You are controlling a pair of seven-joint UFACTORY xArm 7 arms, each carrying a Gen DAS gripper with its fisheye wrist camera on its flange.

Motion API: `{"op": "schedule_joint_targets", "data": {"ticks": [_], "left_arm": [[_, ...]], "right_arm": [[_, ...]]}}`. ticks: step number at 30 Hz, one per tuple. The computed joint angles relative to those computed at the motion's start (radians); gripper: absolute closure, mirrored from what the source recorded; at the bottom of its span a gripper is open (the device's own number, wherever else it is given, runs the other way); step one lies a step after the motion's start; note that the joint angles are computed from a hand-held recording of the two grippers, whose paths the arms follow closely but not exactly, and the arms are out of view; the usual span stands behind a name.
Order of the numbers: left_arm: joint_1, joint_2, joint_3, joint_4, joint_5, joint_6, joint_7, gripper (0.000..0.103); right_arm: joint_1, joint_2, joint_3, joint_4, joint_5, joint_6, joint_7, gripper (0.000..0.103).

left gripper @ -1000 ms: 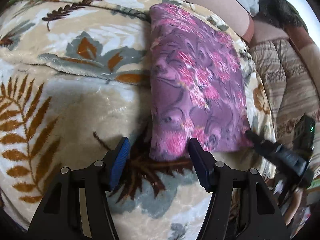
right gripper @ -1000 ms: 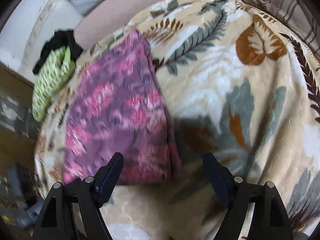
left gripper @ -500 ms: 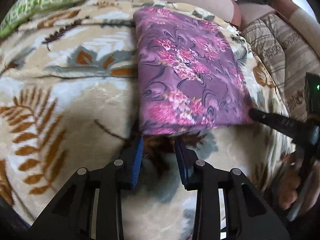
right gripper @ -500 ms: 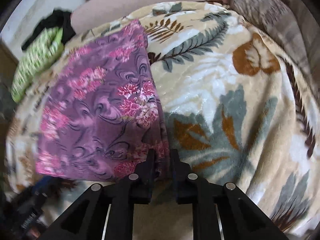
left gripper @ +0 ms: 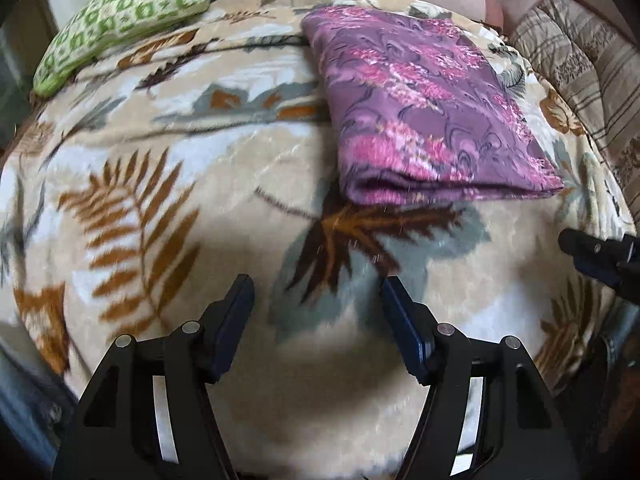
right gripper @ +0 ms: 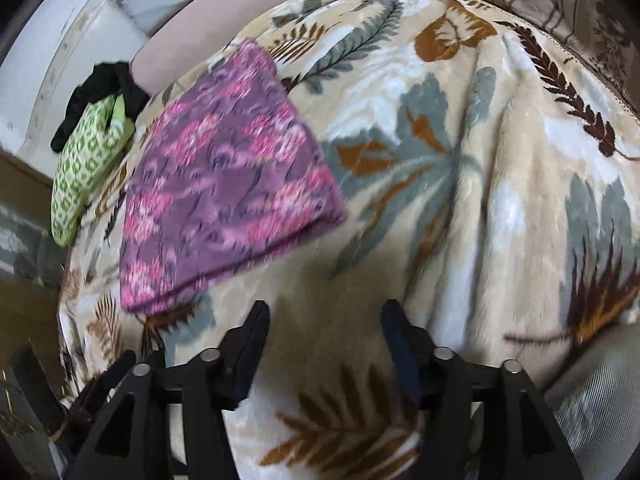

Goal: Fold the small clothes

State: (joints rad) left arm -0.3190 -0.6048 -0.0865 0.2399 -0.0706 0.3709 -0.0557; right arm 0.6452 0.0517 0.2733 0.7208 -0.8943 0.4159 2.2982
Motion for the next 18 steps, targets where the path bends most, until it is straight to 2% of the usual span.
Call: {"op": "schedule_joint_targets", "data": {"ticks": [3, 8, 10, 13, 14, 16, 17, 18], "left_arm": [[0.015, -0.096, 0.006, -0.036, -0.007, 0.059, -0.023, 0.036], [0.060, -0.262, -0.053, -0.080, 0.034, 0.094, -0.108, 0.036], [0.082, -0.329, -0.099, -0.091, 0.069, 0.087, -0.159, 0.036], [0.079, -0.393, -0.101, -0.087, 0.110, 0.081, -0.170, 0.036], [0.074, -0.417, -0.097, -0.082, 0.114, 0.083, -0.175, 0.036], [0.015, -0.433, -0.008, -0.057, 0.094, 0.091, -0.111, 0.036], [0.008, -0.434, 0.002, -0.040, 0.091, 0.103, -0.089, 0.036], [0.020, -0.444, -0.015, -0.011, 0.101, 0.137, -0.080, 0.036]], "right_arm": [[0.014, 0.001, 0.016, -0.003, 0.047, 0.008, -0.027, 0.041], [0.050, -0.003, 0.038, 0.039, 0.103, 0.096, -0.079, 0.041], [0.076, -0.017, 0.061, 0.072, 0.137, 0.189, -0.104, 0.041], [0.107, -0.025, 0.088, 0.126, 0.180, 0.313, -0.135, 0.041], [0.116, -0.027, 0.095, 0.145, 0.197, 0.353, -0.147, 0.041], [0.133, -0.029, 0.108, 0.187, 0.230, 0.435, -0.178, 0.041], [0.144, -0.029, 0.115, 0.217, 0.243, 0.485, -0.195, 0.041], [0.153, -0.028, 0.121, 0.249, 0.254, 0.539, -0.218, 0.041]]}}
